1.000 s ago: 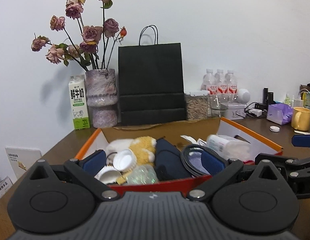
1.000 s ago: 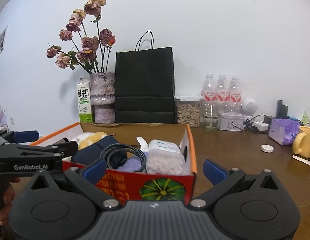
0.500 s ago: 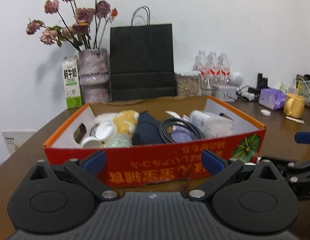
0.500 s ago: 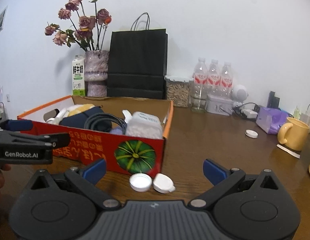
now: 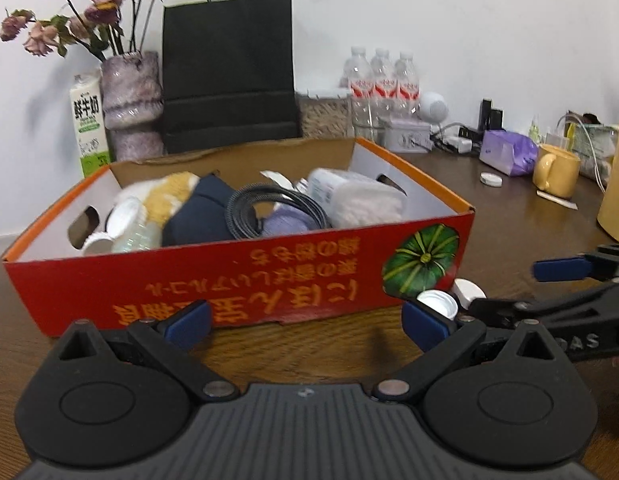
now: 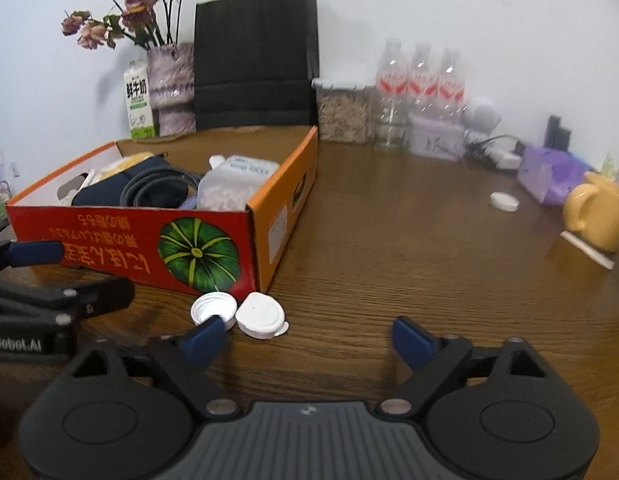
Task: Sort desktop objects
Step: 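Grasp a white bottle cap with the right tool, then grasp another white cap with the left tool while the right tool holds its cap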
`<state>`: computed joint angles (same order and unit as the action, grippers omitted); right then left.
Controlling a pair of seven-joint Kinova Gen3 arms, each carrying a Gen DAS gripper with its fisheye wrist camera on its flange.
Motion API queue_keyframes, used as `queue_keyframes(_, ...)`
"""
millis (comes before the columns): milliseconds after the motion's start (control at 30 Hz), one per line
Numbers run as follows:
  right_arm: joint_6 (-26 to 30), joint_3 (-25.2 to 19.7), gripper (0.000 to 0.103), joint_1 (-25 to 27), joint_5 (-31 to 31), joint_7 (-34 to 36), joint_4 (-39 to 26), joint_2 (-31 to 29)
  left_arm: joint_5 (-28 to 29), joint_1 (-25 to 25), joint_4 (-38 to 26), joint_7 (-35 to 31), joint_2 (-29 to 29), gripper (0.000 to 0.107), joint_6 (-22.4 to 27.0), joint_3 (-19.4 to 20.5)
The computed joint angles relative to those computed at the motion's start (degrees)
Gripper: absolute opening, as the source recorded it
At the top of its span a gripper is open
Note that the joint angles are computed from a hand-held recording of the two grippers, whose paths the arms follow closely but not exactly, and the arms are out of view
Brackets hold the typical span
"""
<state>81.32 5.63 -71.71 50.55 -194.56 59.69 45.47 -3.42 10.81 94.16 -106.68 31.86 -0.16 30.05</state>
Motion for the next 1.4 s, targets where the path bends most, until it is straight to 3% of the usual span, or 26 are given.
queue_keyframes(200, -6.14, -0.82, 0.060, 1.65, 1.19, 0.84, 4.18, -2.13, 1.70, 3.74, -2.73, -0.34, 0.16, 0.103, 4.50, -3.48)
queue_keyframes(267, -8.31, -0.94, 0.031, 1.58, 2.33, 0.84, 5.90, -2.95, 2.55, 4.41, -3.58, -0.81, 0.36, 0.103, 5.91, -4.06)
queue_keyframes(300, -9.34, -1.01, 0.027, 1.46, 2.91, 0.52, 6.80, -3.40, 3.02, 4.68, -3.93, -1.11, 0.44, 0.103, 6.49, -4.24)
queue_keyframes(433, -10.76, -0.95, 0.026, 0.82, 4.42, -2.09, 9.02, -4.40, 4.71, 5.95, -4.55, -2.20, 0.49, 0.103, 7.49, -5.36)
queue_keyframes(567, -8.25, -0.90, 0.026, 0.04, 4.99, -5.39, 9.37, -4.47, 5.83, 7.42, -4.93, -3.06, 0.45, 0.103, 8.07, -6.31)
queue_keyframes(967, -5.62, -2.85, 0.026, 1.02, 5.06, -9.75, 12.85, -6.38, 6.39, 17.67, -7.47, 2.14, 0.40, 0.103, 9.77, -16.25)
queue_keyframes(1100, -5.51, -3.58, 0.026, 1.58, 4.98, -10.54, 13.15, -6.59, 5.54, 21.22, -9.90, 5.87, 1.06, 0.097, 12.80, -20.15)
queue_keyframes(1400, -5.31, -3.78, 0.026, 1.69, 5.07, -10.89, 13.09, -6.50, 2.10, 26.47, -9.41, 13.34, 0.65, 0.083, 11.28, -25.70)
